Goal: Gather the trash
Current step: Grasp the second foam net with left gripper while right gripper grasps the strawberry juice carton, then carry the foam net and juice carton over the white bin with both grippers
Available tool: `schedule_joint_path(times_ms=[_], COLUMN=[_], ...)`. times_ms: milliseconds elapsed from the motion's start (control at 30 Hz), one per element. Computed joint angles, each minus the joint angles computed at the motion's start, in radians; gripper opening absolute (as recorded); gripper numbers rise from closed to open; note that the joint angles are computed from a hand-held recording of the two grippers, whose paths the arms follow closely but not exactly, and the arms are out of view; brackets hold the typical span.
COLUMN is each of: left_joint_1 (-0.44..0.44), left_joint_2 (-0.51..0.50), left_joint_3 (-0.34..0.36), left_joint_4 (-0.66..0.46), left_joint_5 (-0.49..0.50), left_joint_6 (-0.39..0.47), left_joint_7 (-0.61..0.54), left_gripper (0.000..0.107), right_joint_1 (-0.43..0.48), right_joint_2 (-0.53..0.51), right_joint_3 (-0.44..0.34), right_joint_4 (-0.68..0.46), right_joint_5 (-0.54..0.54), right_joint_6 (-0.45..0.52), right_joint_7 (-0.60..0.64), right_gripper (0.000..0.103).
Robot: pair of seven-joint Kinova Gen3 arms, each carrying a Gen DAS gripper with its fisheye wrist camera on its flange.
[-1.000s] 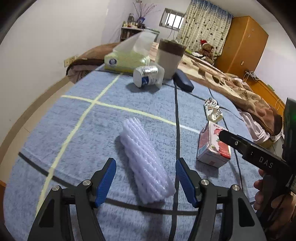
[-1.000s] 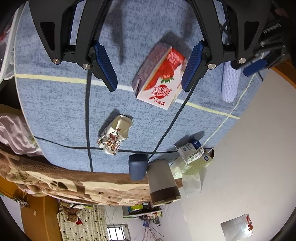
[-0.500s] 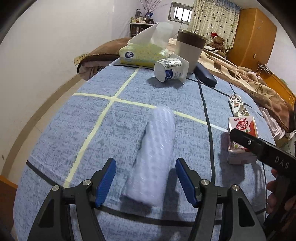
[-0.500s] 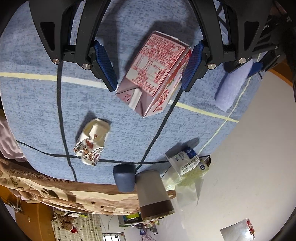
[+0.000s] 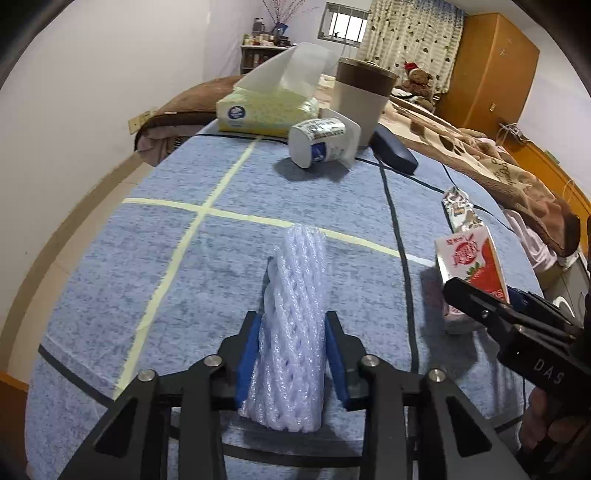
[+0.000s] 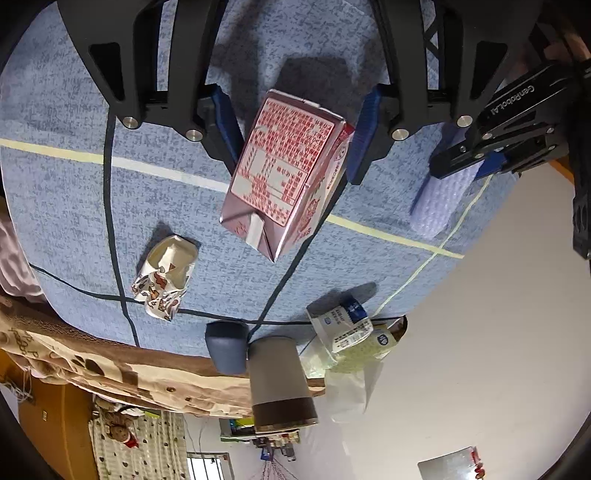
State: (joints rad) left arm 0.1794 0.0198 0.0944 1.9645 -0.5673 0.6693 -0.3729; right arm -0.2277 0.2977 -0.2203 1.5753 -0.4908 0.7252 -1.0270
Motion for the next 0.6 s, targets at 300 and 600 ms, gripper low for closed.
schedule_joint_path(times_ms=[300, 600], left_joint_1=[0.014, 0.059], left_joint_2=[-0.021, -0.043], left_joint_3=[0.027, 0.075], left_joint_4=[0.006, -0.017], left_joint_5=[-0.031, -0.104], left_joint_6=[-0.004, 0.06], left_joint_7=[0.051, 0.132], left_gripper=[0.03, 0.03], right_joint_1=[0.021, 0.05], right_joint_2=[-0.032, -0.082], right_joint_3=[-0.005, 0.01], right_joint_4=[0.045, 0.084], right_joint_5=[-0.035, -0.089], right_joint_6=[-0.033, -0.043], right_joint_7=[0.046, 0.103], right_gripper=[0.038, 0.038])
